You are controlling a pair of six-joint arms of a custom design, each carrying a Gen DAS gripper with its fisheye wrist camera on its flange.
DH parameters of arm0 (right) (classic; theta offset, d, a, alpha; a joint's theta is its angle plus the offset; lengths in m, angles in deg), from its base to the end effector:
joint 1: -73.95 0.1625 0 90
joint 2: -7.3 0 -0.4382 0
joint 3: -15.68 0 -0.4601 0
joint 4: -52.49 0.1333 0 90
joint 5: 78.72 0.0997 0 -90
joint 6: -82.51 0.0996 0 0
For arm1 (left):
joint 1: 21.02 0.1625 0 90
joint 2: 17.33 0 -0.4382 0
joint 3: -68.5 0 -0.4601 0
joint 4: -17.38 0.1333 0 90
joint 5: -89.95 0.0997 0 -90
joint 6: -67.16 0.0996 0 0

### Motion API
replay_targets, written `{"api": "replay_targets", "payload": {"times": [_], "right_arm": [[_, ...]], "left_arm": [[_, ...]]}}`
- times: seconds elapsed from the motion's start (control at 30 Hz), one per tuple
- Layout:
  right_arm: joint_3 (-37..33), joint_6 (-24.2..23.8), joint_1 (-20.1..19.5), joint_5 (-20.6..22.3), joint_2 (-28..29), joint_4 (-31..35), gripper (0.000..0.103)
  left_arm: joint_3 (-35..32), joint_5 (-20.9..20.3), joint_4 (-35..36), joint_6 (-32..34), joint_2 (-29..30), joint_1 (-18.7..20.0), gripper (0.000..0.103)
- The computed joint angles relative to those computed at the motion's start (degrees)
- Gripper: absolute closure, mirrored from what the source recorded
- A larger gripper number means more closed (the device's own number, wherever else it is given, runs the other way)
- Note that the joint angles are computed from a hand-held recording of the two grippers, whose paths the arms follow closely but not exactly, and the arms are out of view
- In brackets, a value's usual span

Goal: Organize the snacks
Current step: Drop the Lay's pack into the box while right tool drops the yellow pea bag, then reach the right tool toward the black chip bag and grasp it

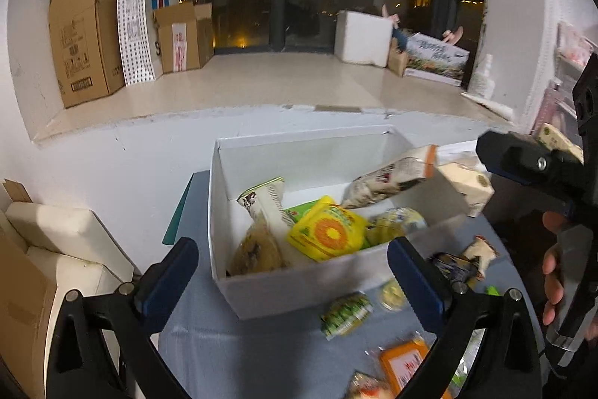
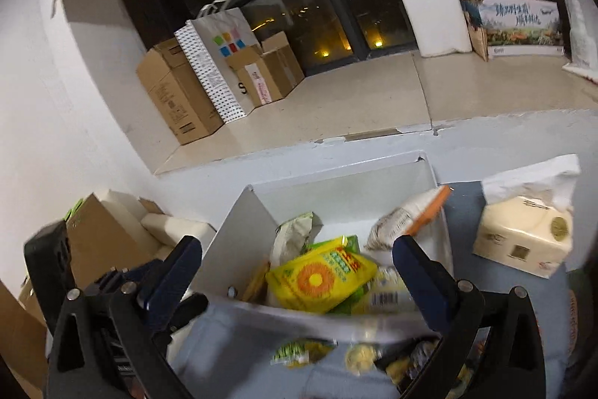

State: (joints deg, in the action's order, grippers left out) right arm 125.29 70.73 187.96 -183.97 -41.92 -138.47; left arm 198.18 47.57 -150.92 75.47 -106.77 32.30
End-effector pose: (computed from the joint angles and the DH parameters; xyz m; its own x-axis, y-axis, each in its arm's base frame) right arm 0.3630 -0.5518 0.0861 -0.8678 -0.3730 0.3284 -0.4967 0.6310 -0.5959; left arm -0.1181 -0.5048 0.3121 -0.7361 0.1283 -0.6646 0.5828 0.6194 -0.5260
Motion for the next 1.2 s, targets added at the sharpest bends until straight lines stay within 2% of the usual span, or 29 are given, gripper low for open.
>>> {"api": "replay_targets", "payload": {"times": [0.3,0.43,0.57,0.7,0.9,1.03,1.2], "right_arm": [[13.29,-4.75,2.83,0.44,-7.11,-9.03,0.0],[19.22,-6.34,3.5,-1.44,-9.06,-13.83,0.0],[25.76,-5.21,2.02,-0.44,-9.94,-19.68,0.0],[29.18,-3.69,0.06,-1.23,-8.75,-22.87,0.0],[30.73,-0.56,-4.33,0.77,-7.5,-24.34,0.0],[28.72,1.35,-6.61,0.45,-6.88,-21.4,0.0],[23.41,2.08,-8.05,-1.19,-4.92,-16.0,0.0]], "left_arm": [[9.01,5.01,5.41,-4.31,-11.05,-10.04,0.0],[13.3,5.75,10.57,-8.92,-17.01,-13.76,0.0],[17.56,5.54,15.6,-13.84,-22.66,-16.48,0.0],[20.55,4.65,19.57,-18.22,-26.12,-17.98,0.0],[23.49,4.31,25.13,-22.82,-30.37,-20.39,0.0],[24.9,5.17,27.93,-24.7,-33.35,-21.77,0.0],[25.3,4.7,27.17,-24.32,-34.26,-20.65,0.0]]}}
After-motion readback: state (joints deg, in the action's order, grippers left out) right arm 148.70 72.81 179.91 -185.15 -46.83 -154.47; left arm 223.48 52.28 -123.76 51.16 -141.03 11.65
